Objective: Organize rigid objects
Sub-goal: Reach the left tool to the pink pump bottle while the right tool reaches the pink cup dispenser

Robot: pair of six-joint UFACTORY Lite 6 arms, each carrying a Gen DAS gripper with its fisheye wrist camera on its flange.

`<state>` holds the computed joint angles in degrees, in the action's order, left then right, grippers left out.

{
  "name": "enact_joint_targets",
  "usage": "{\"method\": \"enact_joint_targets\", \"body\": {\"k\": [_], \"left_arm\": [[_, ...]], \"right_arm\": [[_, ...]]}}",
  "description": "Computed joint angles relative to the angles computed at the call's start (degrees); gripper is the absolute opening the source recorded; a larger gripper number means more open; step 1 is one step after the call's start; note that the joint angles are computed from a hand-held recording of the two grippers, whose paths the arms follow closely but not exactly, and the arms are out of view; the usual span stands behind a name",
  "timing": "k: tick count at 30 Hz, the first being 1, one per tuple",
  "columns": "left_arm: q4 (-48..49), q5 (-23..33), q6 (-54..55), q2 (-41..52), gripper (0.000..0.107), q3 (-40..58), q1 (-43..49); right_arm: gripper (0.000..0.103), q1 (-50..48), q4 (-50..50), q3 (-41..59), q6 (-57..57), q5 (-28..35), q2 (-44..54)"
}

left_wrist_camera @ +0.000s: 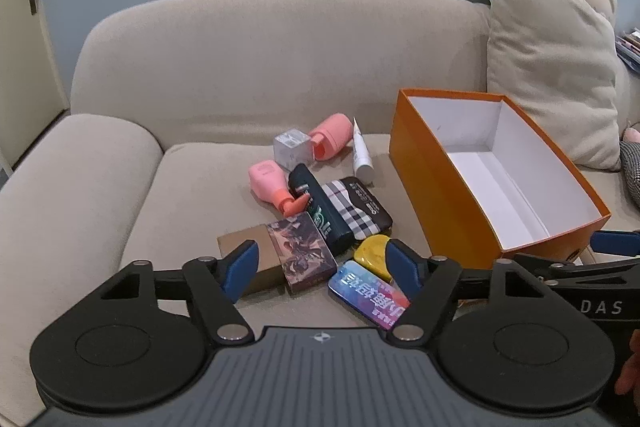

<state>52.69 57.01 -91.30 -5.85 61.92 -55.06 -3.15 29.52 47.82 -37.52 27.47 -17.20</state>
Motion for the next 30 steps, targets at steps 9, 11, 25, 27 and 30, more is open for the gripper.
{"method": "enact_joint_targets", "body": {"k": [9,11,25,27,30], "left_arm": [[-3.36,-7.22,5.04,-0.96,0.064,-2.08,7.28],[-4.29,-9.02,7.09,-0.83,0.059,-2.10,9.54],[-16.23,-28.24,38.27,17.51,0.039,8.43,31.85],[-17.67,-29.73,42.29,21.49,0.039,10.71,33.68],[-19.61,-31.86,47.83,26.60,0.037,13.73,35.51]], "right_arm": [[0.070,2.87,2.87,4.36,-5.08,-0.05,7.31],[0.066,3.76,3.71,6.13,-6.33,0.07,9.42],[0.044,13.47,1.43,38.65,-4.16,-0.01,41.91],[0.043,14.46,-0.92,44.85,-1.71,0.73,47.51],[0.043,15.42,-3.20,53.37,1.24,2.64,54.82]]}}
